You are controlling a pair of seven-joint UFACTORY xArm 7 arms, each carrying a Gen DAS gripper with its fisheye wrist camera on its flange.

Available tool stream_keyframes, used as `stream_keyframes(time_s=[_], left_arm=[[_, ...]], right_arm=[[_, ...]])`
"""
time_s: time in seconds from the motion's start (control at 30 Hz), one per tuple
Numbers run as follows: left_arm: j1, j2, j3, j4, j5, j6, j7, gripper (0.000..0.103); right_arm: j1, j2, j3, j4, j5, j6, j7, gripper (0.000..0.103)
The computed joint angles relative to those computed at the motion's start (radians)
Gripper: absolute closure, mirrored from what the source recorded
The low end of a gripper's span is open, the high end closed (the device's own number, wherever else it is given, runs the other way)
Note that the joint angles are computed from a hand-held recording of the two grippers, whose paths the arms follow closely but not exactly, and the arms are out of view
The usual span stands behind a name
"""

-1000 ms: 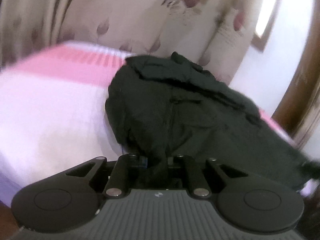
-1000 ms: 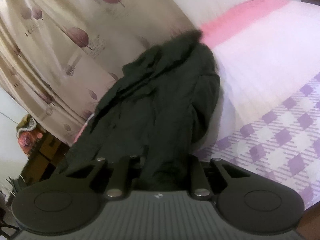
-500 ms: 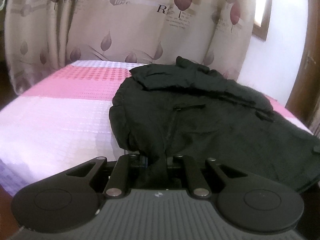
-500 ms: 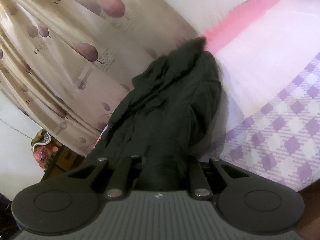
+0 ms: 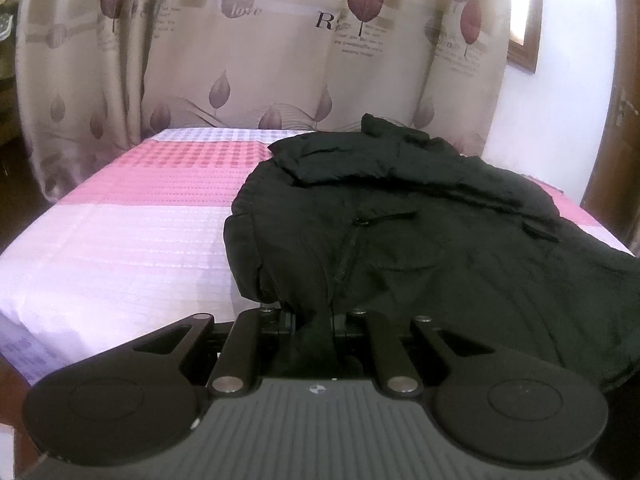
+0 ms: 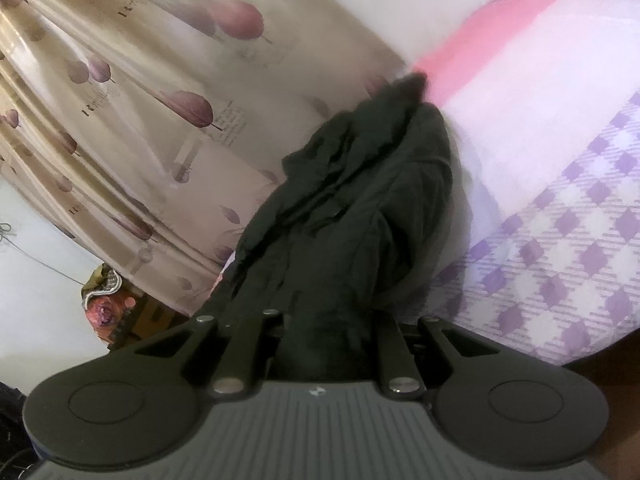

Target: Fold large clothes

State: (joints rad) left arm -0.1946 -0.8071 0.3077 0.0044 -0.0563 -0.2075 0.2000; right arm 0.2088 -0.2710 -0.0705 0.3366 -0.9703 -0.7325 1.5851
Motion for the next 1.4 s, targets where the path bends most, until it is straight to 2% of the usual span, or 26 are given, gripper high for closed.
stream_keyframes(time_s=[0.17,0.37,0.5,0.9,1.2,1.4], left_arm=[[0.014,-0.011,-0.019,-0.001,0.002,0.01,-0.002,0.09],[0.029,-0.066,-0.006,-0.006,0.001,0.062,0.035,0.09],[0.03,-0.1,0.001,-0.001,-0.019,0.099,0.052,0.09],[0.05,-0.186,-0.034,0.005,-0.088,0.191,0.049,0.09],[0.009,-0.246,0.039,0.032,-0.178,0.246,0.02,0.09],[-0.019,-0.25,0.045,0.064,-0.216,0.235,-0.017,0.09]], right_arm=[[-0.011,0.01,-0.008,-0.002,-0.012,-0.036,0.01,0.089],[-0.028,-0.003,-0.007,-0.007,-0.036,-0.061,0.027,0.089],[-0.037,-0.004,-0.008,-0.011,-0.037,-0.088,0.039,0.089],[-0.067,-0.017,-0.012,-0.011,-0.08,-0.149,0.099,0.089],[-0.077,-0.007,-0.003,-0.002,-0.045,-0.213,0.113,0.089],[-0.079,0.007,0.007,0.008,-0.002,-0.246,0.113,0.089]])
